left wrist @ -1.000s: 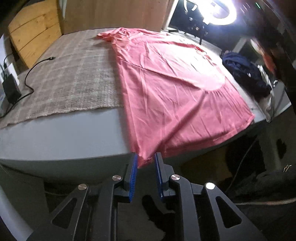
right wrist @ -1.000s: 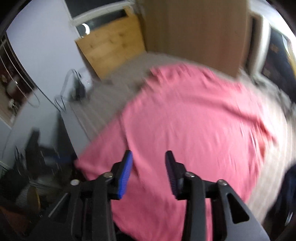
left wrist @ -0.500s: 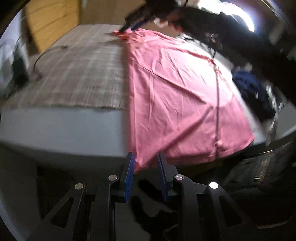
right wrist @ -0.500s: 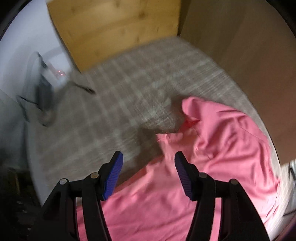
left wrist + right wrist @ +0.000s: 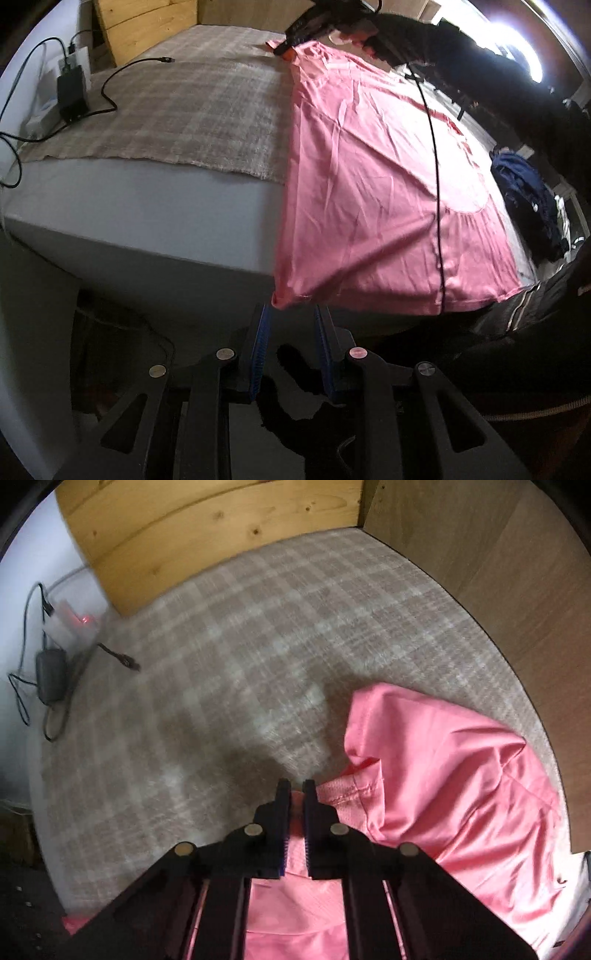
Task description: Fold clothes
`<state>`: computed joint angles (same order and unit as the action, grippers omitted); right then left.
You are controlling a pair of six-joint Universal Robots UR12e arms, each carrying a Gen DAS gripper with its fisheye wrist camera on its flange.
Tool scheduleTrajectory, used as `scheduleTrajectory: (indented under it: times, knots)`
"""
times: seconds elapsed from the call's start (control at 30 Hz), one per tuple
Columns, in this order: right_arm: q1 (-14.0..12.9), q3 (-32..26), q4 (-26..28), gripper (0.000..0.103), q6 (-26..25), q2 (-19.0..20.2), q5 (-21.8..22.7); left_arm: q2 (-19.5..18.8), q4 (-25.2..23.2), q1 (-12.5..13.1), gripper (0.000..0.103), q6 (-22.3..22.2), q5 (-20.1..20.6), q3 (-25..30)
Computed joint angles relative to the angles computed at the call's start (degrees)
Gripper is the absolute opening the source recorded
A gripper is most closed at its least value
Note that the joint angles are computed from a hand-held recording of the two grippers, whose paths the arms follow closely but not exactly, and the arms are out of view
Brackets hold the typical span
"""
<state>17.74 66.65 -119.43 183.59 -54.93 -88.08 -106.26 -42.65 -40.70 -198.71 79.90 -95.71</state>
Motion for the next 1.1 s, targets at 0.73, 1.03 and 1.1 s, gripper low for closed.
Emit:
scheduleTrajectory:
  times: [0.73, 1.03, 1.1]
  knots:
    - [-2.1, 6.2, -16.8, 0.002, 11.1, -3.9, 8.6, -0.2, 1.0, 2.5, 0.002, 7.3, -12.2, -1.2]
    - [-1.0, 0.9, -5.2, 0.004, 7.2, -0.8, 6.5, 0.1, -0.8, 3.5, 0.002, 3.7, -10.2, -0.9]
    - [-0.4, -0.8, -1.6, 0.012, 4.7, 0.0, 4.4, 0.0, -1.3, 3.3, 0.007, 5.0, -10.6, -0.7]
